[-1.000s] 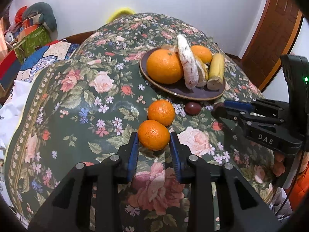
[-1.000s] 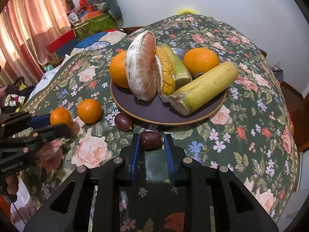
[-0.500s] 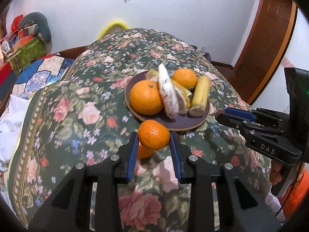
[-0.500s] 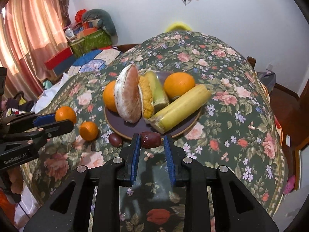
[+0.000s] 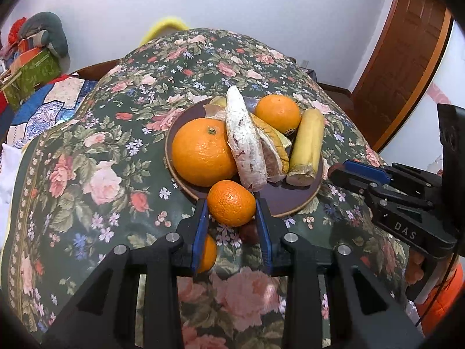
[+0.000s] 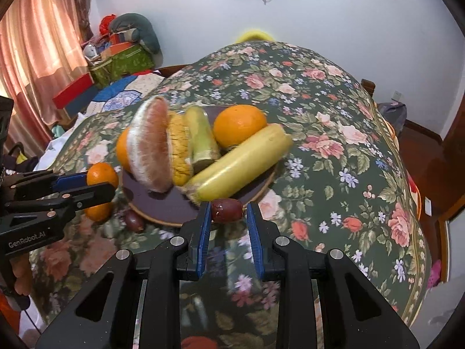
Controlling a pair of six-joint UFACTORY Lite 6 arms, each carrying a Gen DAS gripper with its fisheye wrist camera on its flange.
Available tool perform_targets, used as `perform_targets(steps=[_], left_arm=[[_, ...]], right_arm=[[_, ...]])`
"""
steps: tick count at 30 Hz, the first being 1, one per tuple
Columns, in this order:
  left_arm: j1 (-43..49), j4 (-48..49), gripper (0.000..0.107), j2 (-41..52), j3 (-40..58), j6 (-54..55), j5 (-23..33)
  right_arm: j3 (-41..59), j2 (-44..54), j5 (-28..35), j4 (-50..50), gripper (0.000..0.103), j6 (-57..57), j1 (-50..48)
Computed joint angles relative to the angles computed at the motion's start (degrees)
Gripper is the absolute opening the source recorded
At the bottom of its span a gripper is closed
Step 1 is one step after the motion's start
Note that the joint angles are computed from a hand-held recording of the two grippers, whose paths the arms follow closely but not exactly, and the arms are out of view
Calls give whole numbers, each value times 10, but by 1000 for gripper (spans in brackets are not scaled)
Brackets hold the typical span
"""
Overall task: Organize fruits
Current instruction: 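Carry the small orange onto the plate with the left gripper while the right carries the nut there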
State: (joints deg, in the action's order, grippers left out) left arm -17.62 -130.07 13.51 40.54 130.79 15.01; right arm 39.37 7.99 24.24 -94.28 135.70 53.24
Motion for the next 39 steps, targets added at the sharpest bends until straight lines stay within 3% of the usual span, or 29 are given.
perform_targets(steps=[13, 19, 22, 27, 39], left_arm=[[-10, -50, 32, 68, 55, 51, -12], [-23, -118, 32, 72, 59, 114, -22], [-26, -108, 33, 68, 57, 104, -24], [-28, -108, 34, 55, 48, 106, -27], [7, -60, 35, -59, -31, 68, -30]], right_arm=[[7, 27, -17, -103, 23, 69, -48], [3, 28, -23, -122, 24, 83, -50], [1, 28, -27, -128, 28, 91, -54], [-6, 23, -28, -135, 43, 101, -55], [-12, -34, 1, 8, 46, -24, -6]])
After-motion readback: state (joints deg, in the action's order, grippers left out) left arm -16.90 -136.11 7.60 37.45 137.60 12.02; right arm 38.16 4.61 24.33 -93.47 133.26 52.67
